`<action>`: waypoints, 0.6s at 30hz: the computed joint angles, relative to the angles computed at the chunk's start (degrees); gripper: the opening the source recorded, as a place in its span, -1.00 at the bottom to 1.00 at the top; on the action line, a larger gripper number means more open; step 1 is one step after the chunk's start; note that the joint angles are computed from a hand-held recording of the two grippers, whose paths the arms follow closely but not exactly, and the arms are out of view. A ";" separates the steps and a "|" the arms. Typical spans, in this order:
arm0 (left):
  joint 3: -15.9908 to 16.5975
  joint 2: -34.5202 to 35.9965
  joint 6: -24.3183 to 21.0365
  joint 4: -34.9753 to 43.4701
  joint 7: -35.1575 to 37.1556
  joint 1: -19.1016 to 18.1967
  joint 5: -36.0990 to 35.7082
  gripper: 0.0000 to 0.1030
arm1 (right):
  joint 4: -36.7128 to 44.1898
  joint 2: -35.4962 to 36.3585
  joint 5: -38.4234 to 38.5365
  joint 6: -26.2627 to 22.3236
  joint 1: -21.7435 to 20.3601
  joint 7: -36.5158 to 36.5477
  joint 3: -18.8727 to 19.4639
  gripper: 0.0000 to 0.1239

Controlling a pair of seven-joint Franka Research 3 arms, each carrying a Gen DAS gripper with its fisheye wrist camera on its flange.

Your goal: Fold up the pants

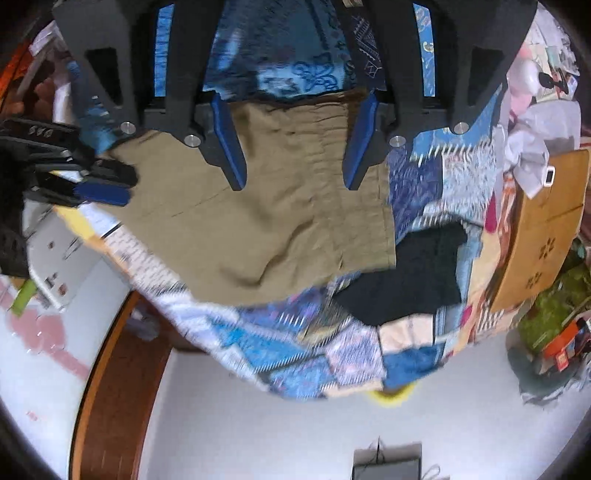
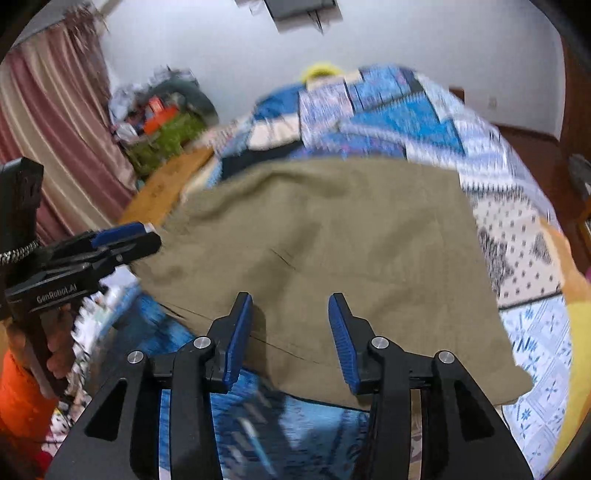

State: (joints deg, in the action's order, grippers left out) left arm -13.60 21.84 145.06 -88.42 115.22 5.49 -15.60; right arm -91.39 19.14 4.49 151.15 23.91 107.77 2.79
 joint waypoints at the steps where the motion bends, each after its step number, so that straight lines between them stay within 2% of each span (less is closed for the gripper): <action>1: 0.51 0.52 0.74 -0.80 -0.33 -0.32 0.93 0.05 | -0.31 0.19 0.26 -0.48 -0.26 -0.34 0.05 -0.37; 3: -0.58 0.86 1.02 -2.08 1.32 1.10 -1.29 0.14 | -4.09 -1.10 3.20 3.98 -1.66 -2.90 1.21 -0.37; 4: -0.98 0.33 2.89 -3.66 2.36 1.77 -2.55 0.23 | -5.17 -1.97 2.45 4.21 -1.24 -2.01 0.46 -0.37; 10: -0.47 -0.55 3.53 -4.70 3.25 1.94 -2.37 0.27 | -10.64 -6.93 -13.14 2.19 2.06 11.95 -5.26 -0.37; 12: -0.11 -1.06 4.75 -5.56 3.10 1.61 -1.61 0.28 | -14.25 -9.11 -11.09 4.86 -0.58 10.22 -3.20 -0.38; 13: 0.14 -1.20 5.53 -5.96 2.75 1.40 -1.11 0.29 | -14.91 -9.89 -13.20 4.29 -0.34 12.40 -3.81 -0.37; 15: 0.32 -1.30 6.13 -6.47 2.37 1.39 -0.55 0.35 | -15.51 -11.15 -21.51 1.05 0.73 19.03 -5.47 -0.20; 16: 0.27 -1.16 5.93 -6.51 2.47 1.55 -0.43 0.37 | -16.53 -11.71 -21.47 1.60 -0.65 19.55 -4.43 -0.17; 18: -0.16 -0.68 4.44 -5.68 2.53 2.21 -1.36 0.37 | -19.08 -12.94 -15.64 3.62 -3.20 17.59 -2.73 -0.11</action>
State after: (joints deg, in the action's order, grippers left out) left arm -13.76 21.15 149.49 -94.10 117.75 7.70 -16.96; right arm -110.46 6.20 -11.15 154.77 20.72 125.37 0.07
